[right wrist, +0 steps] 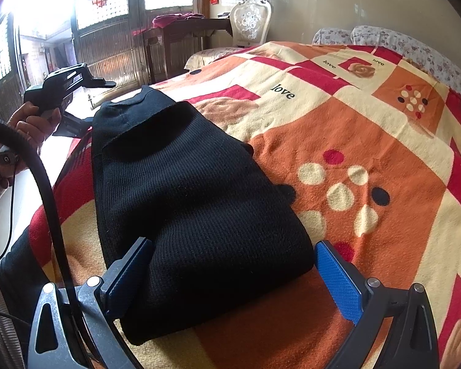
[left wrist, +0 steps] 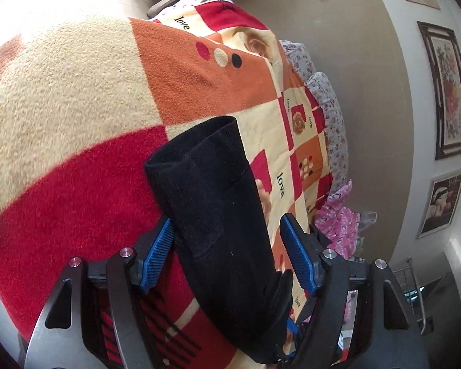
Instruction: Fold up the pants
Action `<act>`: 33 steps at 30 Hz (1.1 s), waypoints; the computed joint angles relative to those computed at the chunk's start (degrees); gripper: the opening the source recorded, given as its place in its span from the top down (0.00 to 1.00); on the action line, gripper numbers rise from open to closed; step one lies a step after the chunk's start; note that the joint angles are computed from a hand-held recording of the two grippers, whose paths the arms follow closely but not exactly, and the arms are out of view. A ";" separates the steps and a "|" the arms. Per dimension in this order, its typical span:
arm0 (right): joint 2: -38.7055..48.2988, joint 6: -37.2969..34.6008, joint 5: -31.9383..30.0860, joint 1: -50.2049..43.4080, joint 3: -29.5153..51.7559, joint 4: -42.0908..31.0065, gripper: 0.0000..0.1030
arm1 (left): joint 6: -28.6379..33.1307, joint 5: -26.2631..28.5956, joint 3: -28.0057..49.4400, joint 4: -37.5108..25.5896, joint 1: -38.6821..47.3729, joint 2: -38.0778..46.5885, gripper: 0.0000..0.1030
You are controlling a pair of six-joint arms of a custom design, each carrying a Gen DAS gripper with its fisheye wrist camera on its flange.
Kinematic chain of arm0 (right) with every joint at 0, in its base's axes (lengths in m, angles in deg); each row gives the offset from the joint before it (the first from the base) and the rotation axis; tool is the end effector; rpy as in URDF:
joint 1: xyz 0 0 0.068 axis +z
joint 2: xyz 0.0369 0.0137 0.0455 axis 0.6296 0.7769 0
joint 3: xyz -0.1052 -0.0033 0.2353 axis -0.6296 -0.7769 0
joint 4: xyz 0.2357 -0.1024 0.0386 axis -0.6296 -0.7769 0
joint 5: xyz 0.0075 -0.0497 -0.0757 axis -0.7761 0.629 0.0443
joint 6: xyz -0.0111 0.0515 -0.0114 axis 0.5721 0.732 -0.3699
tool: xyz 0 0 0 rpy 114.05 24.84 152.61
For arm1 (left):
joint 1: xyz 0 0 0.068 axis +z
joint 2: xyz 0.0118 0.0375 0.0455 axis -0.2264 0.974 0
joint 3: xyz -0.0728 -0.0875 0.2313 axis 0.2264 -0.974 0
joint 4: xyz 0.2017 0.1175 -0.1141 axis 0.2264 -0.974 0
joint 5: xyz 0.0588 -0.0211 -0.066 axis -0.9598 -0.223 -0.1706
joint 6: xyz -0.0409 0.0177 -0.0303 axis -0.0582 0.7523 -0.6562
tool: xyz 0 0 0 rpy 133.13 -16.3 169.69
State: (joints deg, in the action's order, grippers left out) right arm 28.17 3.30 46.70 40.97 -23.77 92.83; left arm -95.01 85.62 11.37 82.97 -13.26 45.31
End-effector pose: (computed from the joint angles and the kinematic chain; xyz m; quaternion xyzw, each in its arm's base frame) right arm 0.3097 0.0236 0.1034 -0.2861 0.8848 0.1047 0.3527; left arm 0.3294 -0.0226 0.0686 -0.2757 0.7935 -0.4750 0.2623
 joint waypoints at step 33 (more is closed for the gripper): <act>0.42 0.02 -0.56 -0.33 0.78 -1.01 0.01 | 17.22 -21.16 -3.99 2.15 -6.81 -1.94 0.88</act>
